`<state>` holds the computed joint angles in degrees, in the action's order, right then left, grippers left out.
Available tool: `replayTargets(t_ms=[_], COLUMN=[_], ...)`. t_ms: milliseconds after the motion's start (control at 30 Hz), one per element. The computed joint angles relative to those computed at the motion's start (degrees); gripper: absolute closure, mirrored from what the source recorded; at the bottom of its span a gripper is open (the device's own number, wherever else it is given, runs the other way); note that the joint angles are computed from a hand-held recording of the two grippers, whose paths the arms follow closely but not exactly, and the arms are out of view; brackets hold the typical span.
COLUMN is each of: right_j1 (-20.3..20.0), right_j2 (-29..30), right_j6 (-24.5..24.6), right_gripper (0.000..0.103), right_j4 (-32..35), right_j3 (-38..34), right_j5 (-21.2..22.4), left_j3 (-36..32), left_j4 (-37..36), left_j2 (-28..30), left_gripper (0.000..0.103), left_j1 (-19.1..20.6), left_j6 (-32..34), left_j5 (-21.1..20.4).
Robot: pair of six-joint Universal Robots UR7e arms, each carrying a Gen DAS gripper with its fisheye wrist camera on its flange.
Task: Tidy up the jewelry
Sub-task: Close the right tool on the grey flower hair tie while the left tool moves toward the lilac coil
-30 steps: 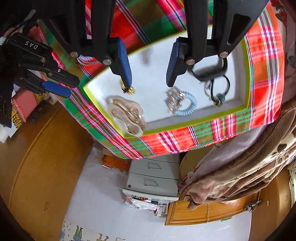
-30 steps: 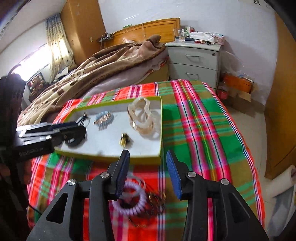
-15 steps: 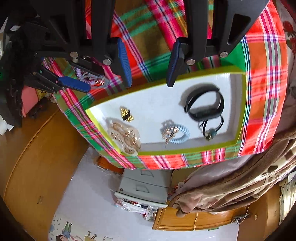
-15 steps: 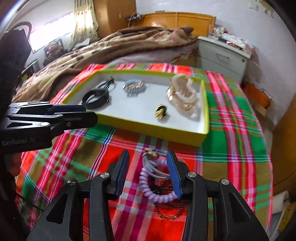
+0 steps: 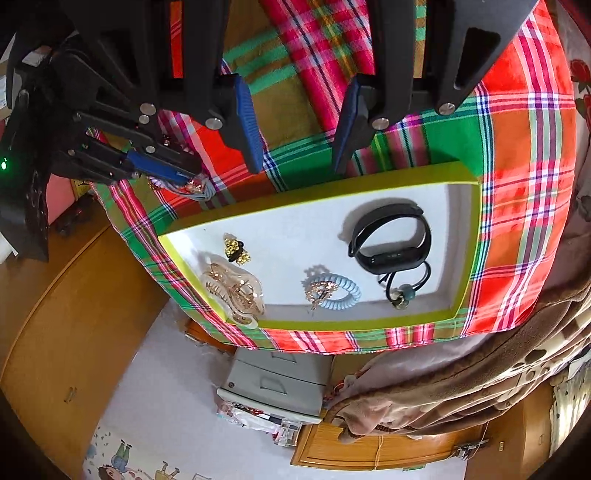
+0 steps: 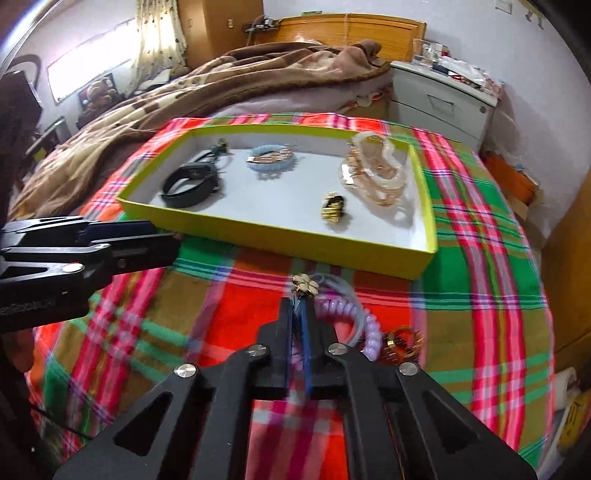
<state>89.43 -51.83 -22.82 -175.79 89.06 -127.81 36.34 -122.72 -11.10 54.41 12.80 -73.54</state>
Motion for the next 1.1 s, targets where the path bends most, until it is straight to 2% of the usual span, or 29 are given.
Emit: replayTargets(t_ms=[200,267,433,500,600,767,900,1100], right_j1=[0.4,0.1,-0.8,-0.8,-0.7,-0.2,-0.4,-1.6], right_j2=[-0.5,-1.7,-6.5,-7.9,-10.2,-12.4,-13.3,-14.4], right_j6=[0.2,1.2,4.0,4.8,5.4,5.6,7.3,8.1], right_gripper=[0.099,0.099,0.099,0.099,0.099,0.099,0.099,0.099], right_j4=[2.0,1.4,-5.3,-7.7,-12.4,-19.9,-22.9,-23.6], right_j3=[1.3,2.8,8.4,10.0,12.8,16.4,17.9,19.4], right_j5=[4.5,8.6,17.6,18.6,18.2,13.3,9.4,9.0], left_j3=[2.2,3.1,4.2,4.7,5.5,6.2,6.2,6.5], left_j4=[-1.3,-2.0,-3.0,-3.2,-3.4,-3.0,-2.4,-1.3], left_j2=[-1.5,-2.1,-3.0,-3.2,-3.5,-3.6,-3.2,-2.5], left_gripper=[0.063,0.063,0.063,0.063,0.063,0.063,0.063,0.063], left_j1=[0.2,0.2,0.4,0.4,0.3,-0.2,-0.7,-2.0], left_j6=[-0.7,-1.0,-1.3,-1.4,-1.2,-0.3,0.5,4.4], left_j5=[0.6,0.7,1.1,1.0,0.7,-0.3,-1.3,-4.0])
